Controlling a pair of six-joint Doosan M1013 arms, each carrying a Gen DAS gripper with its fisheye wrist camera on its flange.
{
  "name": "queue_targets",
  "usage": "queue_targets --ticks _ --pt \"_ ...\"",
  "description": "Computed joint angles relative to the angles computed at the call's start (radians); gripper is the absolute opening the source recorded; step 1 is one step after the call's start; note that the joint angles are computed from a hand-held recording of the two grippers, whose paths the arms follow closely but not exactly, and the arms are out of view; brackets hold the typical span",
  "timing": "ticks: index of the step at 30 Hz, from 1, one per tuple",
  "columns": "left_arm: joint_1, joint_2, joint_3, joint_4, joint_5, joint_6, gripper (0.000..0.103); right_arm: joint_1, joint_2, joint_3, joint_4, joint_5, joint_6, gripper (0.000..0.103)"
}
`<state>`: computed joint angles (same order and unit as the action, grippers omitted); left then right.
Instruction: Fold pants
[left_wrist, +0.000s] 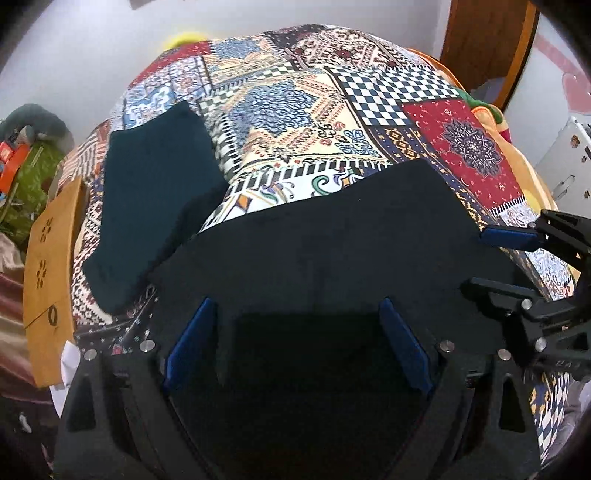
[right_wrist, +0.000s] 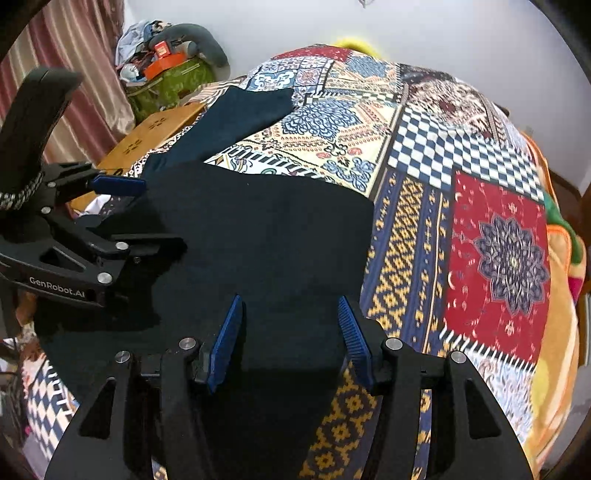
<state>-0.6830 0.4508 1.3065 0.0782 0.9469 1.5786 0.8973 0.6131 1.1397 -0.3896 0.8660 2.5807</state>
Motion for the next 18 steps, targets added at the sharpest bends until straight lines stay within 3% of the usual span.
queue_targets --ticks 11,18 --pt "0.012 -0.105 0.148 -0.005 -0.071 -0.093 0.096 0.023 -0.046 0.074 -0.007 -0.026 0.108 0.051" --pt "0.013 -0.158 0.199 0.040 -0.090 -0.148 0.095 0.042 -0.050 0.048 -0.026 0.055 0.115 0.051"
